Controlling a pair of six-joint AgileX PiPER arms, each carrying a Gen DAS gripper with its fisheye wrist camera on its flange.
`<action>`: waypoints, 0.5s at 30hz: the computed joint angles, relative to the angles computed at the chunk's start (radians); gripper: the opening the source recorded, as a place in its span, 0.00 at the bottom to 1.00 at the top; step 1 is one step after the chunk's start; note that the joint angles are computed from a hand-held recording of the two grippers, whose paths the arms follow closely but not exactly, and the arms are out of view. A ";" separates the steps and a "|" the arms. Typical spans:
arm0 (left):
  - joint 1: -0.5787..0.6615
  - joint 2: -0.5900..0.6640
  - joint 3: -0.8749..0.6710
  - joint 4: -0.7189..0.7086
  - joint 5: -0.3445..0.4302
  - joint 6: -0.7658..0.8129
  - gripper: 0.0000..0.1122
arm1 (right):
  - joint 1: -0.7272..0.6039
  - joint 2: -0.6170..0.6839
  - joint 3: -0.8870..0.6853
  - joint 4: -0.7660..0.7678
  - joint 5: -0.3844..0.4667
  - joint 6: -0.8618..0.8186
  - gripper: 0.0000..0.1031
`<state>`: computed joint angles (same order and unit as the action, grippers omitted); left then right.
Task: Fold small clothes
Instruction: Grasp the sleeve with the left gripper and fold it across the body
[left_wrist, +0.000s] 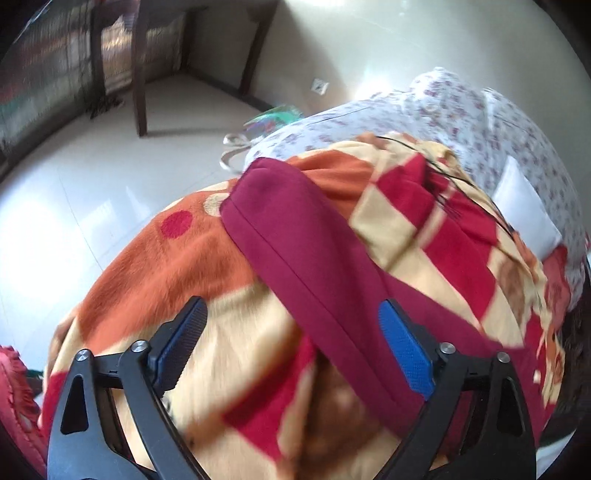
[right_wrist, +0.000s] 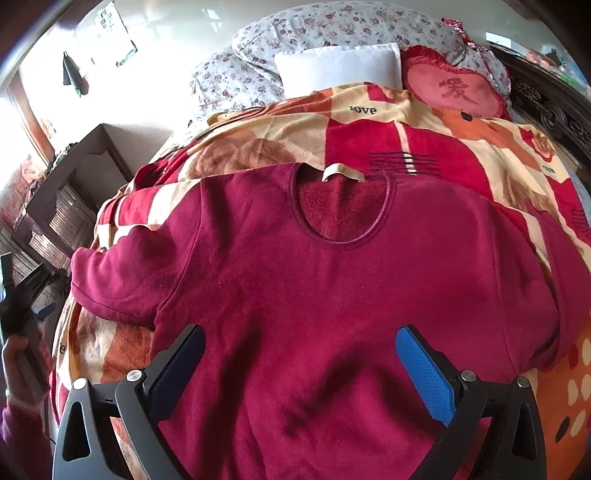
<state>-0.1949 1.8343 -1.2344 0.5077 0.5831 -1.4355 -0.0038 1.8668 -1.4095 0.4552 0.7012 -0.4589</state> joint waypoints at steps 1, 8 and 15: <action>0.020 0.017 -0.007 -0.023 -0.018 0.019 0.72 | 0.005 0.006 -0.007 -0.010 0.000 0.005 0.99; 0.069 0.074 -0.043 -0.089 -0.072 0.091 0.11 | 0.026 0.051 -0.059 -0.046 0.004 0.035 0.99; -0.169 -0.085 -0.052 0.244 0.029 -0.187 0.08 | -0.012 0.045 -0.066 0.000 0.006 -0.014 0.99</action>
<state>-0.3636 1.7490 -1.2864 0.7515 0.6125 -1.6230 -0.0160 1.9118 -1.4760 0.4552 0.7071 -0.4730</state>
